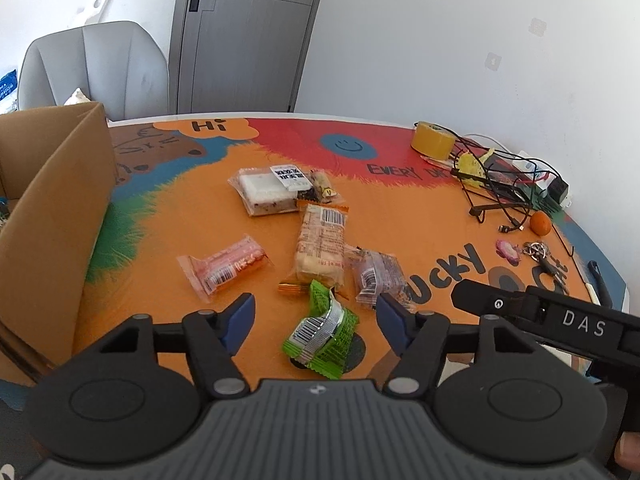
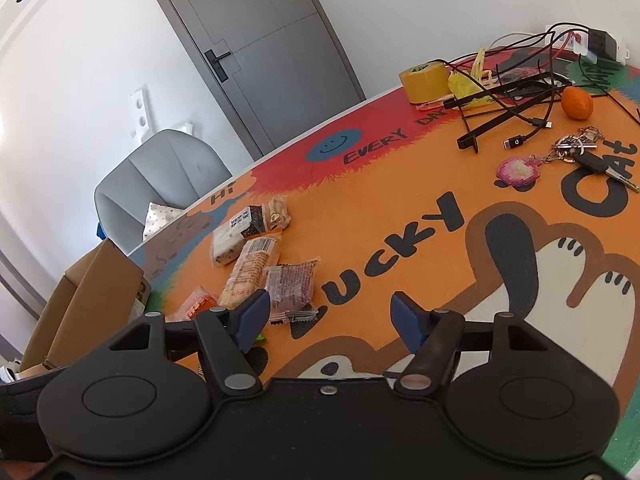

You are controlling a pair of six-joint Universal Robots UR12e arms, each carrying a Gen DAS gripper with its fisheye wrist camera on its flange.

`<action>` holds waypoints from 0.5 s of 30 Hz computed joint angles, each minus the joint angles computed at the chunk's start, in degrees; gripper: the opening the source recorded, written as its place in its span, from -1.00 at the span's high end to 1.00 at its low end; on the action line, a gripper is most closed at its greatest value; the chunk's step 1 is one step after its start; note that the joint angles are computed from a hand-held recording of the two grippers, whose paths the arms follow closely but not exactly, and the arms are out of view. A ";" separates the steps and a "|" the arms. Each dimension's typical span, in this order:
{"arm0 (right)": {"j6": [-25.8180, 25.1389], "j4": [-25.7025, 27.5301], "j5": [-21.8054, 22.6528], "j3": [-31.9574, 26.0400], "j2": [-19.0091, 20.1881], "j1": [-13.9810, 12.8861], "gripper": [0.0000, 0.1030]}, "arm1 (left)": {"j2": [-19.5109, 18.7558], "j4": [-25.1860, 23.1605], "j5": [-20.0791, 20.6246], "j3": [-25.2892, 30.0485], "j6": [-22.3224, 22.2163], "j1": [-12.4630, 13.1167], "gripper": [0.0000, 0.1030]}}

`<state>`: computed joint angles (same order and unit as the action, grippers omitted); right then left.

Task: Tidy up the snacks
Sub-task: 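Grasp a green-and-silver snack bag with the left tool while the right tool grasps a clear bread packet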

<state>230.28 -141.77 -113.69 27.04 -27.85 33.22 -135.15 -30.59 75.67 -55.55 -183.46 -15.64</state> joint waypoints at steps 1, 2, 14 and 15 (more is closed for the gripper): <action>0.12 0.04 0.14 0.04 0.02 -0.03 -0.28 | -0.22 -0.56 0.03 0.32 0.25 -0.07 -0.24; 0.30 0.07 0.27 0.10 0.04 -0.09 -0.27 | -0.48 -1.26 -0.02 0.71 0.45 -0.13 -0.23; 0.07 1.91 2.23 -4.36 2.72 -0.51 -0.26 | -1.19 -3.51 -2.01 1.54 -0.39 0.31 0.39; -0.06 2.43 2.28 -5.40 3.26 -0.54 -0.26 | -1.00 -2.77 -1.92 1.21 -0.40 0.40 0.39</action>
